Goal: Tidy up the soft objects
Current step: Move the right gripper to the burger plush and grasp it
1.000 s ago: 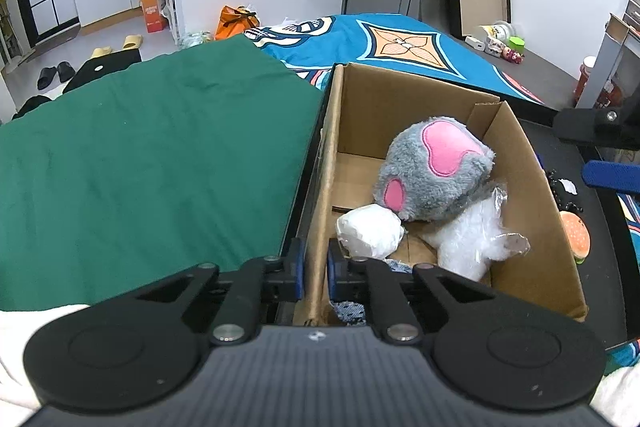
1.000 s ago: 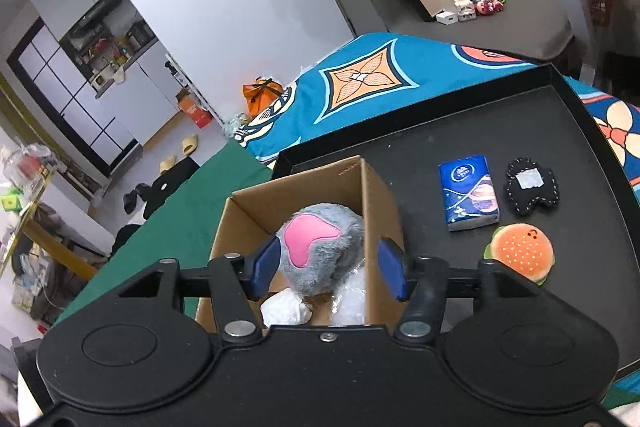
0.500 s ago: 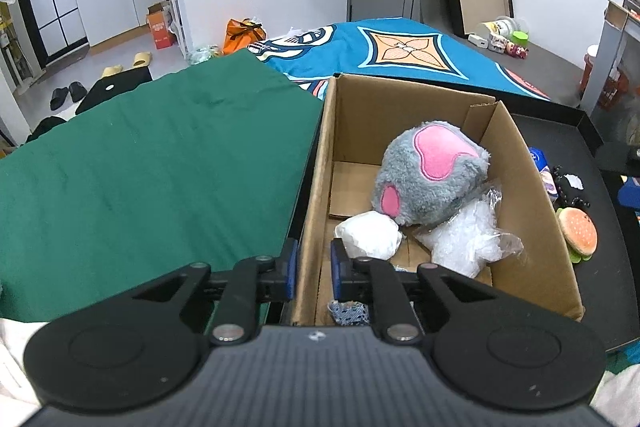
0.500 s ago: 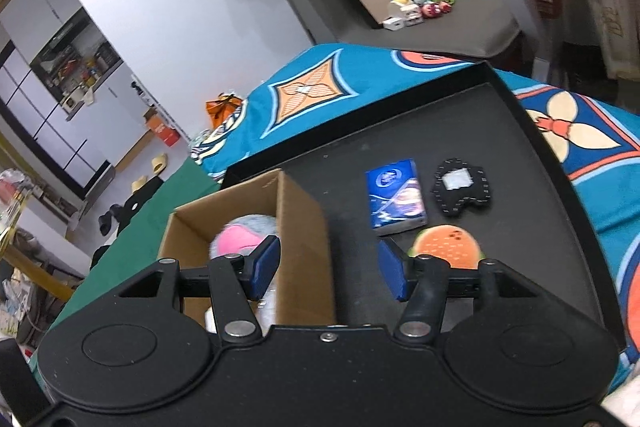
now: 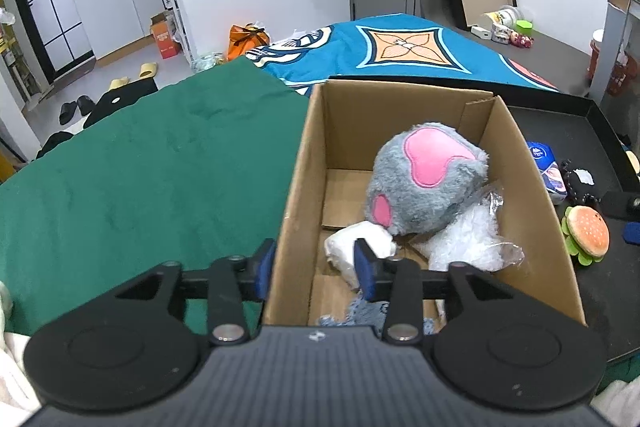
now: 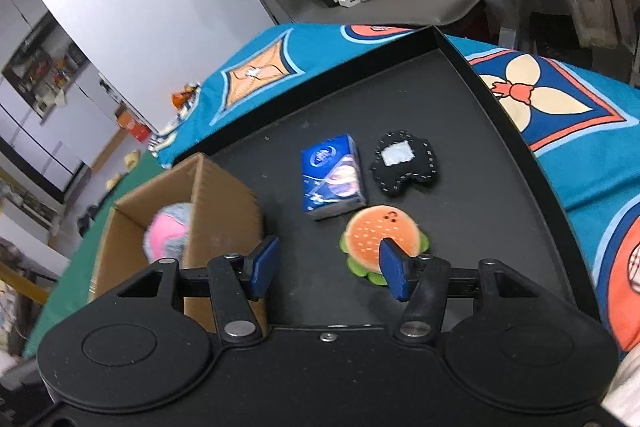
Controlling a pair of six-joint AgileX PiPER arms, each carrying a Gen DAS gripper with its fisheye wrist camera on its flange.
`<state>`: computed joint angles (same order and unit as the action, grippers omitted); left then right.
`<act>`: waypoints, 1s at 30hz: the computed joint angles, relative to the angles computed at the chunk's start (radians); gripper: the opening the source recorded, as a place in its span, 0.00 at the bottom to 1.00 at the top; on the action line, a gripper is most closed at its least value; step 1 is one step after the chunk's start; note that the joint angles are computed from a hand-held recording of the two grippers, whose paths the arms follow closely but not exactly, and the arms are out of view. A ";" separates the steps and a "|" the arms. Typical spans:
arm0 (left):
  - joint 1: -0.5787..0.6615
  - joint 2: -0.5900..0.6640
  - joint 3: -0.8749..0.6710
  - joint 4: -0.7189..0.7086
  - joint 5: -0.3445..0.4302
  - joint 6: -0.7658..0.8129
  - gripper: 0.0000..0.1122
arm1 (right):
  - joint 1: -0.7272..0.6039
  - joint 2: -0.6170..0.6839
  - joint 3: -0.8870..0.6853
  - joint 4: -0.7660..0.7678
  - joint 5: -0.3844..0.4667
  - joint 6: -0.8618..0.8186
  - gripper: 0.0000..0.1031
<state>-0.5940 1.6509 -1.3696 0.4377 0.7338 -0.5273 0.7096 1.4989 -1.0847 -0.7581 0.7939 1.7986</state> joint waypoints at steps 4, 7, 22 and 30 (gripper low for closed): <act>-0.022 0.026 -0.026 0.028 0.021 -0.018 0.50 | -0.022 0.011 0.016 0.014 -0.018 -0.036 0.62; -0.038 0.043 -0.041 0.053 0.035 -0.038 0.56 | -0.040 0.020 0.027 0.027 -0.036 -0.062 0.67; -0.099 0.126 -0.115 0.175 0.098 -0.113 0.71 | -0.096 0.092 0.020 0.062 -0.063 -0.161 0.81; -0.110 0.134 -0.126 0.187 0.116 -0.119 0.72 | -0.124 0.096 0.028 0.118 -0.088 -0.208 0.37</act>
<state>-0.7038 1.7850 -1.4958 0.6244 0.8495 -0.6459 0.5860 1.5953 -1.0571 -0.6399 0.7064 1.5903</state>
